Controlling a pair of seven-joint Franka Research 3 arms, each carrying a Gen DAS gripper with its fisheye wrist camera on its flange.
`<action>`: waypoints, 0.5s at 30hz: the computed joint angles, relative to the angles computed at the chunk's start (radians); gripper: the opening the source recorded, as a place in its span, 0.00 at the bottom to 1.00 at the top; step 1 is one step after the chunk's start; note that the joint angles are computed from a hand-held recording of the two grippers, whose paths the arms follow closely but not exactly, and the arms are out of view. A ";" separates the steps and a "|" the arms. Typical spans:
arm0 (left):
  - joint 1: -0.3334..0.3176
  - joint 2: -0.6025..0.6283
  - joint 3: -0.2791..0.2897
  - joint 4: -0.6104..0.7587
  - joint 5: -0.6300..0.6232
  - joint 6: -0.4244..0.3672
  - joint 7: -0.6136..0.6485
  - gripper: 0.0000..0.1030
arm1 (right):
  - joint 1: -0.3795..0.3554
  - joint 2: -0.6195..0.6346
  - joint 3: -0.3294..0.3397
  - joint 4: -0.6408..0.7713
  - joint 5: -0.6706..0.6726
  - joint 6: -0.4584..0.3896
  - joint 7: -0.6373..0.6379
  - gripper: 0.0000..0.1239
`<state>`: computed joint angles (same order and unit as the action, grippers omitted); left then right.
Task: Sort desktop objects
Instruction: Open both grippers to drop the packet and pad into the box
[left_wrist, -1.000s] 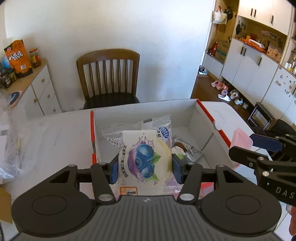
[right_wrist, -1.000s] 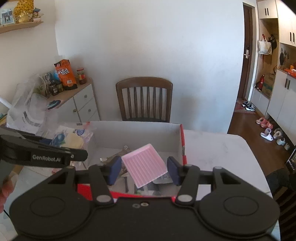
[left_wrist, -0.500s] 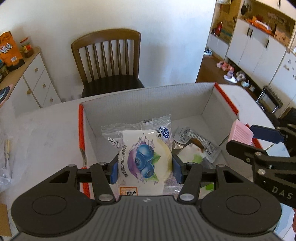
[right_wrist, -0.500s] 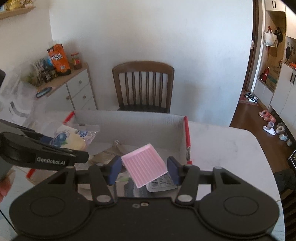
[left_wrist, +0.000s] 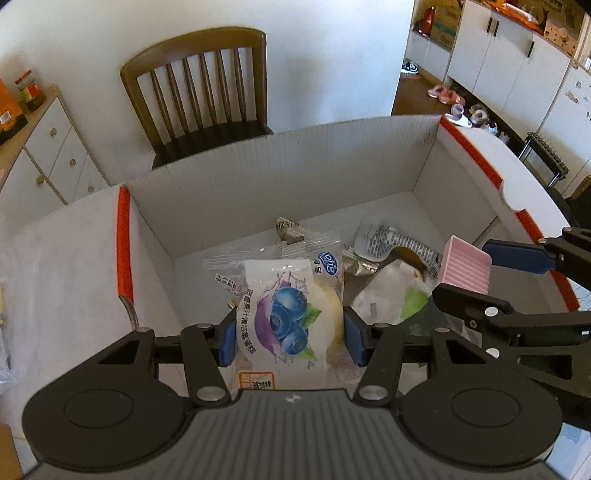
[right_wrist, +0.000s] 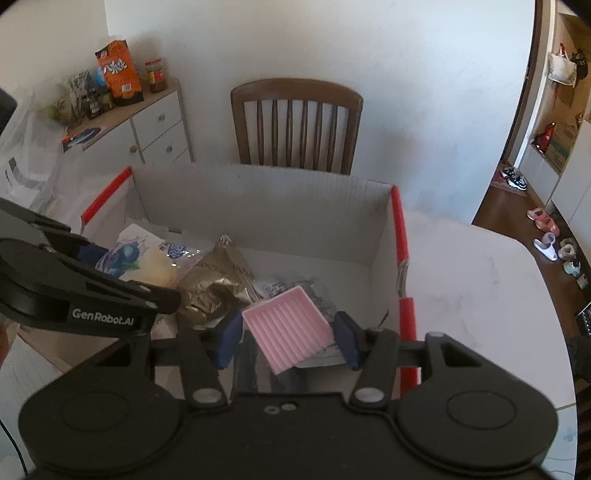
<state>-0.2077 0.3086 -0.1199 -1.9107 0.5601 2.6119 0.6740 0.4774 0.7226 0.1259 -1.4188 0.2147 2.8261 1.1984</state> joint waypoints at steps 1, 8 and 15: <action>0.002 0.005 -0.002 0.003 -0.008 -0.003 0.005 0.53 | 0.000 0.004 -0.001 0.006 -0.001 -0.007 -0.001 0.43; 0.011 0.022 -0.009 0.008 -0.050 -0.002 0.048 0.53 | 0.003 0.015 -0.002 0.017 -0.018 -0.017 -0.029 0.43; 0.014 0.026 -0.007 0.007 -0.072 -0.002 0.064 0.53 | 0.023 0.026 -0.025 0.035 -0.043 -0.027 -0.026 0.44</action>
<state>-0.1941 0.3344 -0.1272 -1.9034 0.4886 2.6099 0.7376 0.4999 0.7481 0.1008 -1.3841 0.1719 2.7991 1.1727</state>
